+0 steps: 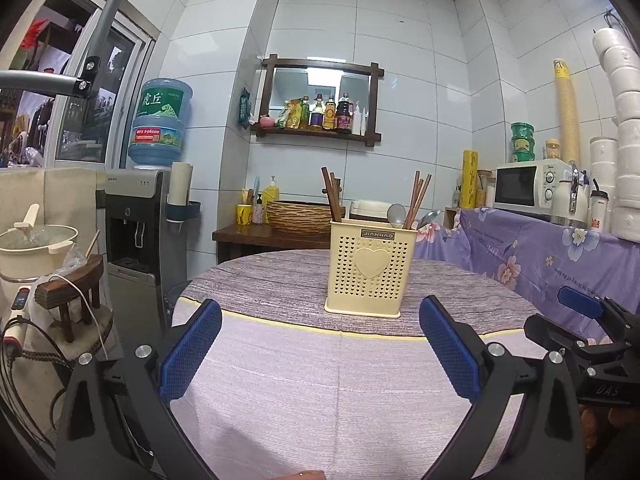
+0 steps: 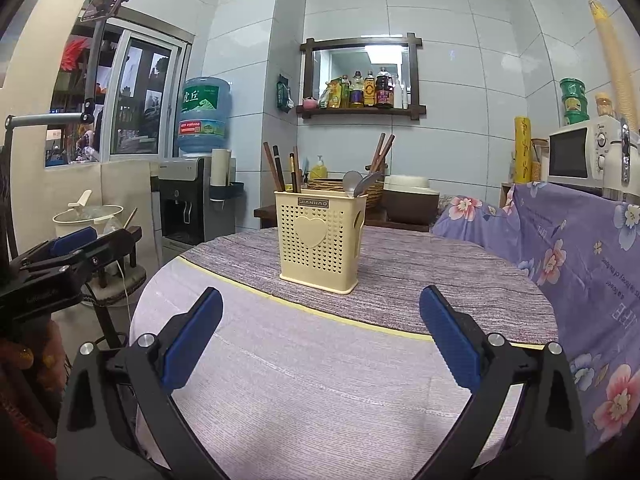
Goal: Organize utensils
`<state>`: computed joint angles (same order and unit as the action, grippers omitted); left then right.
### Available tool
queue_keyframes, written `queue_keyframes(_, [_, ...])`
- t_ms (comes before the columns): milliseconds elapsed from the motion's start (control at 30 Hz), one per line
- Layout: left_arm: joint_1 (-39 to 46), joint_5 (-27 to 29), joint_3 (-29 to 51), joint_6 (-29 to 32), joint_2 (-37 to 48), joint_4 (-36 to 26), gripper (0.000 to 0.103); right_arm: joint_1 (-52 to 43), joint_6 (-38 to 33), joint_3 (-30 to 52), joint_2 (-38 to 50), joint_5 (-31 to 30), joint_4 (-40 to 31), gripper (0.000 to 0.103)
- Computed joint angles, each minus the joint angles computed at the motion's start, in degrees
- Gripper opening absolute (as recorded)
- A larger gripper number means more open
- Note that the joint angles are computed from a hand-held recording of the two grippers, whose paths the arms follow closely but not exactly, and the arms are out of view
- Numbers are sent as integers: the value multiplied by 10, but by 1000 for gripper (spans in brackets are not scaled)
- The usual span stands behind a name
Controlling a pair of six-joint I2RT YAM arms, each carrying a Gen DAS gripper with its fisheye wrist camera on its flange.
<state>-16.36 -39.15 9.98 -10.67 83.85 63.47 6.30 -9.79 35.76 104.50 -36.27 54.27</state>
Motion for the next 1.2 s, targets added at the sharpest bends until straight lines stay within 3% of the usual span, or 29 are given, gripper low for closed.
queue_keyframes(1200, [-4, 4, 15, -13, 6, -24, 98, 10, 5, 0, 3, 7, -6, 97])
